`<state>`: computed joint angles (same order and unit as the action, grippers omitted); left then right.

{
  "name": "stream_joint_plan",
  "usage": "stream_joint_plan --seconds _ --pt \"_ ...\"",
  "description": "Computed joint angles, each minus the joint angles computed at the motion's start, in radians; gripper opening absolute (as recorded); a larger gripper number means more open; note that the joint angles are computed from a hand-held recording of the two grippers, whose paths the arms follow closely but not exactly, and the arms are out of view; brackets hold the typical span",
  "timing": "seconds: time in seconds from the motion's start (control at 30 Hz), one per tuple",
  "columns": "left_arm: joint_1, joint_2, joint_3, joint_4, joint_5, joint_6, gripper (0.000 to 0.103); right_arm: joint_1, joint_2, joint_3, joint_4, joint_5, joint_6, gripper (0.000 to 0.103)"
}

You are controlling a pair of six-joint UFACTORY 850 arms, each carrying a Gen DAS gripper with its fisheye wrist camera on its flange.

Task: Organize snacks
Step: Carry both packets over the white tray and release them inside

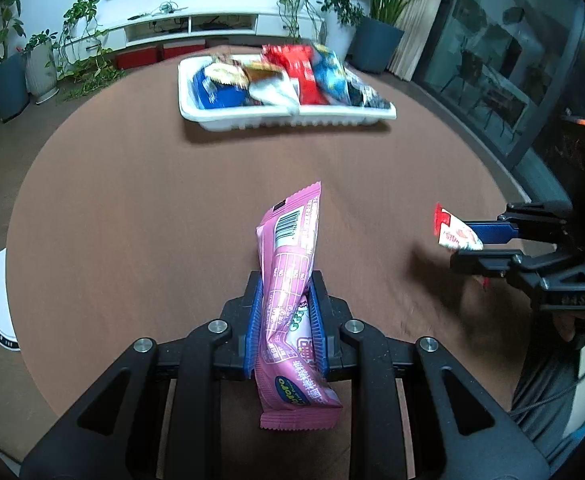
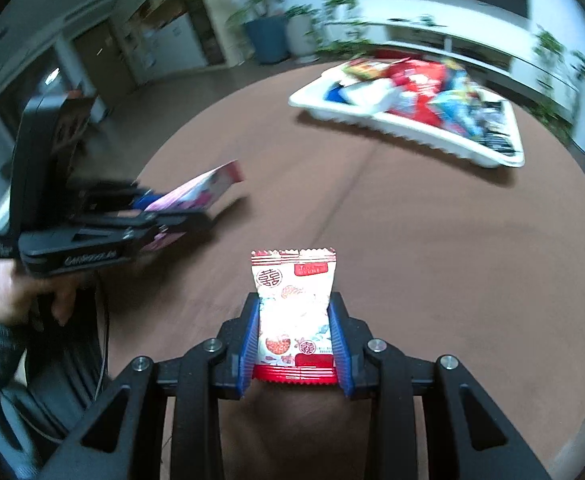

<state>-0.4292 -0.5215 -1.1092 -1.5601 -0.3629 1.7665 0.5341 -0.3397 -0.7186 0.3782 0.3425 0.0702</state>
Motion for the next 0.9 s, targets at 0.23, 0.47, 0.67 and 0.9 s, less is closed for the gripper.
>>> stream_joint_plan --seconds 0.23,0.47,0.67,0.9 --pt "0.017 -0.024 -0.133 0.037 -0.019 -0.069 0.020 -0.070 0.079 0.020 0.159 0.026 -0.067 0.035" --pt "0.005 -0.151 -0.437 0.223 -0.029 -0.311 0.020 -0.146 0.114 -0.059 0.358 0.027 -0.261 0.035" --pt "-0.026 -0.363 -0.808 0.609 -0.066 -0.737 0.020 -0.213 0.026 -0.234 0.476 -0.013 -0.420 0.035" --pt "-0.053 -0.660 -1.263 0.974 -0.186 -1.124 0.020 -0.255 -0.149 -0.459 0.736 -0.078 -0.713 0.035"
